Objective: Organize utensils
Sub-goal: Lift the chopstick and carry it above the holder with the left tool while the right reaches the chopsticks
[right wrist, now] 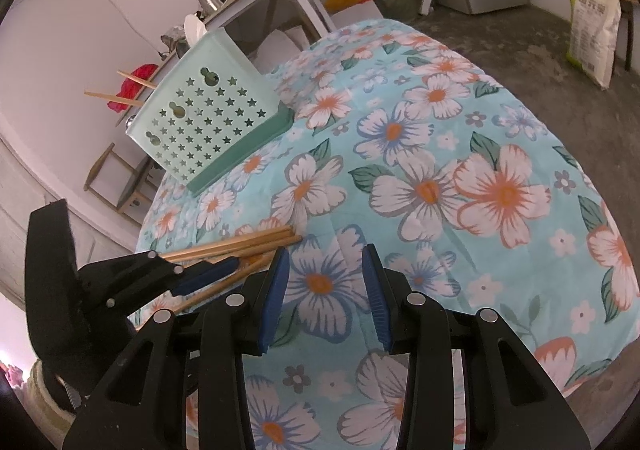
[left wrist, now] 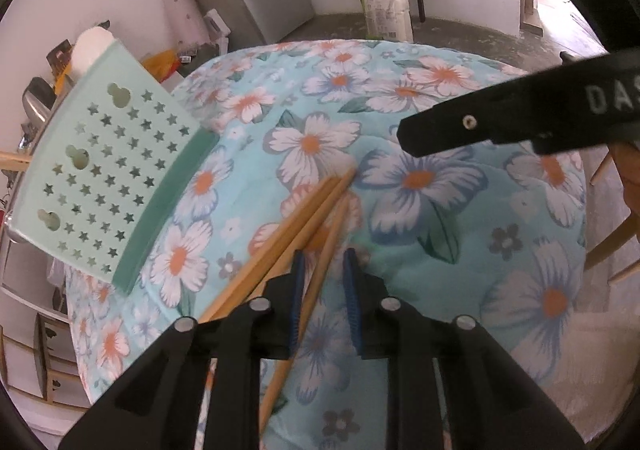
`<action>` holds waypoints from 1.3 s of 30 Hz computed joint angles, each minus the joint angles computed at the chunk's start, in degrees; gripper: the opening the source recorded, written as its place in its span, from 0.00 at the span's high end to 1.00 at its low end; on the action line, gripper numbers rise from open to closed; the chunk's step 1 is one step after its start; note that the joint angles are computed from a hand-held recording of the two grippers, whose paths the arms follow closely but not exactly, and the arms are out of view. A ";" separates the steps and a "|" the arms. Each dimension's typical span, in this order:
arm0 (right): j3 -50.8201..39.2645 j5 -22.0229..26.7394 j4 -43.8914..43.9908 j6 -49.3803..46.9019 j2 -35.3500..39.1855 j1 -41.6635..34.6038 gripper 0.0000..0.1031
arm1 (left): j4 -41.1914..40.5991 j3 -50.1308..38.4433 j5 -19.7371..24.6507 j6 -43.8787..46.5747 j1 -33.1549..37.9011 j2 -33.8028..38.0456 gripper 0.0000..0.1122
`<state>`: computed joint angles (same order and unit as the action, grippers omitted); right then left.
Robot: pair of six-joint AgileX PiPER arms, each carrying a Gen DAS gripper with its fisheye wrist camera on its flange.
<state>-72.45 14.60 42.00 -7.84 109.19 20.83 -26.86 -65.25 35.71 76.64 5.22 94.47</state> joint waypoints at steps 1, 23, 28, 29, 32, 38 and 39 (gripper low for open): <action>0.01 0.03 0.31 -0.21 0.05 -0.03 0.64 | 0.06 0.09 -0.30 -0.08 -0.25 -0.06 0.89; -3.17 2.18 -0.26 1.83 -0.41 4.10 0.63 | -18.58 -6.38 7.95 6.24 14.82 -7.17 0.95; -6.18 5.13 5.51 -2.43 1.75 5.54 0.63 | -27.16 -10.26 9.16 5.35 20.80 -6.65 0.95; -6.94 5.66 5.68 -2.25 2.29 5.93 0.63 | -30.50 -10.77 9.30 5.56 22.59 -6.57 0.95; -9.54 7.54 7.31 -2.69 4.32 6.92 0.63 | -36.74 -12.34 11.18 4.97 26.57 -5.59 0.95; -15.99 11.36 7.52 1.27 10.28 7.76 0.64 | -42.55 -11.60 11.39 4.42 30.81 -4.09 0.95; -17.24 11.90 7.62 1.96 11.40 7.57 0.64 | -43.37 -10.97 11.16 5.15 31.17 -4.04 0.95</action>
<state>-89.68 26.50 49.62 -5.88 120.59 28.40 -70.24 -76.22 46.87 81.79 36.39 90.42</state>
